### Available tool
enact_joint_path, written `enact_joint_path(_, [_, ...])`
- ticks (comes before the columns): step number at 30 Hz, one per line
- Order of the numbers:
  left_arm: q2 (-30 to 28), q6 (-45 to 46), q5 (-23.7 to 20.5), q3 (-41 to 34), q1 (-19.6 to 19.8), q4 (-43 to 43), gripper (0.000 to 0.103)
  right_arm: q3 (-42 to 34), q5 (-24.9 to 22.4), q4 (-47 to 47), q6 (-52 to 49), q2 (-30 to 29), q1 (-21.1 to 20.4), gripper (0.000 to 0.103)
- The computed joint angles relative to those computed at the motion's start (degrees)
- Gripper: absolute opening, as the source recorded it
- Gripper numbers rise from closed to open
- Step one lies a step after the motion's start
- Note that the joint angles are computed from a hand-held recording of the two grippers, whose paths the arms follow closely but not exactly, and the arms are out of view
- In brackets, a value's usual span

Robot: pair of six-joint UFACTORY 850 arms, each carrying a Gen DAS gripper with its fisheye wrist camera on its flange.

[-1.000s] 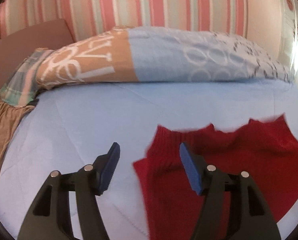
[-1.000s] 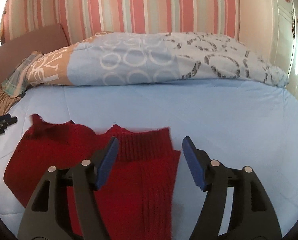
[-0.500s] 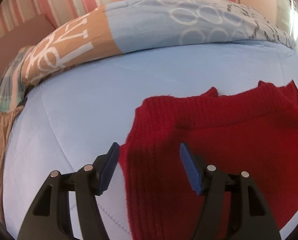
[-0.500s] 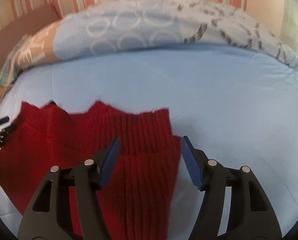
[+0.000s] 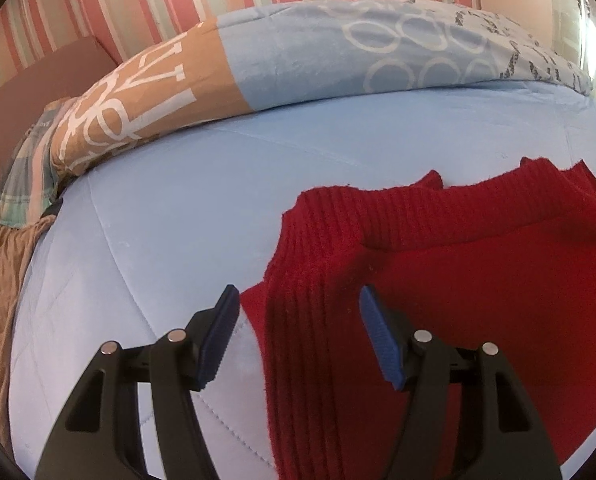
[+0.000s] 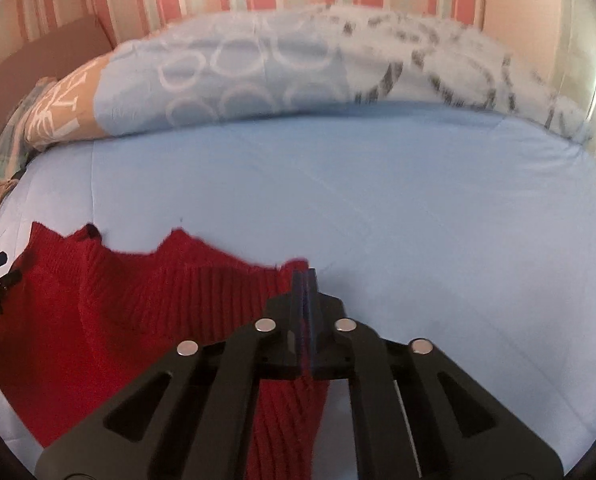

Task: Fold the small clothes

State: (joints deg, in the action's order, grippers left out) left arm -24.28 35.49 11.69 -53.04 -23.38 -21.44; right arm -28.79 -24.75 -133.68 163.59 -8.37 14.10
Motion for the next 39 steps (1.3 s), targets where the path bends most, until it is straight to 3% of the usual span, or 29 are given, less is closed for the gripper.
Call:
enact_joint_path(1, [-0.02,0.2,-0.05,0.0,-0.1,0.04,0.063,-0.37,-0.33,1.32,-2.21,-0.59,0.57,0.021])
enact_joint_path(2, [-0.05,0.67,-0.01,0.0,-0.25,-0.29,0.063,-0.76,-0.61,3.5,-4.79,-1.04,1.16,0.026])
enact_joint_path(6, [-0.87,4.5,0.11,-0.54,-0.77,-3.86,0.063,-3.07,2.5,6.69,-8.47,-3.9,1.5,0.029])
enact_joint_path(7, [-1.03,3.65,-0.29,-0.81,-0.78,-3.32,0.063,-3.35,3.07,7.66,-9.32,-4.34,1.37,0.035])
enact_joint_path(10, [-1.22,2.29,-0.69,-1.34,-0.96,-2.48,0.063,-4.19,3.91,7.65,-8.73,-5.64,0.63,0.038])
enact_joint_path(11, [-1.26,1.69,-0.82,-1.48,-1.02,-1.99,0.063,-4.27,4.64,6.07,-7.2,-5.83,0.27,0.034])
enact_joint_path(12, [-1.25,1.51,-0.79,-1.45,-1.11,-1.92,0.063,-4.28,4.84,5.41,-6.8,-5.81,0.24,0.01])
enact_joint_path(14, [-1.31,1.7,-0.71,-1.51,-1.26,-2.11,0.063,-4.13,3.05,7.89,-10.07,-5.41,1.13,0.008])
enact_joint_path(19, [-1.3,4.0,-0.12,-1.29,-1.64,-4.13,0.063,-0.49,-9.38,13.95,-12.7,-1.23,5.4,0.008])
enact_joint_path(22, [-1.78,6.51,0.27,-1.45,-1.7,-6.24,0.063,-0.29,-6.82,12.53,-7.24,-1.99,2.37,0.007])
enact_joint_path(25, [-2.16,6.99,0.79,-1.41,-1.65,-6.77,0.063,-2.75,-2.09,14.14,-8.66,-6.43,0.75,0.007])
enact_joint_path(27, [-2.26,6.39,1.02,-1.28,-1.5,-6.06,0.064,-3.48,-1.88,16.88,-11.46,-7.04,1.32,0.008])
enact_joint_path(29, [-2.14,6.97,0.75,-1.31,-1.4,-6.67,0.064,-2.5,-1.36,13.62,-8.13,-4.81,1.38,0.014])
enact_joint_path(30, [-1.9,8.24,0.64,-1.26,-1.45,-7.85,0.064,-1.77,-1.97,12.57,-7.3,-3.32,1.82,0.027])
enact_joint_path(31, [-1.33,9.32,0.68,-0.97,-1.59,-8.75,0.064,-0.6,-3.95,13.72,-8.87,-0.79,3.64,0.047])
enact_joint_path(32, [-0.67,9.02,0.85,-0.49,-1.73,-8.32,0.063,0.09,-5.44,15.84,-10.97,0.78,5.17,0.054])
enact_joint_path(34, [1.06,7.65,0.64,0.56,-2.1,-7.26,0.063,1.01,-9.58,21.88,-17.55,3.81,10.64,0.06])
enact_joint_path(37, [3.29,-0.99,-0.96,1.97,-3.03,-0.89,0.064,-0.3,-14.9,28.53,-22.92,3.21,19.17,0.075])
enact_joint_path(39, [4.23,0.23,0.09,3.1,-4.49,-3.47,0.071,-1.74,-16.33,28.84,-21.81,0.72,22.88,0.075])
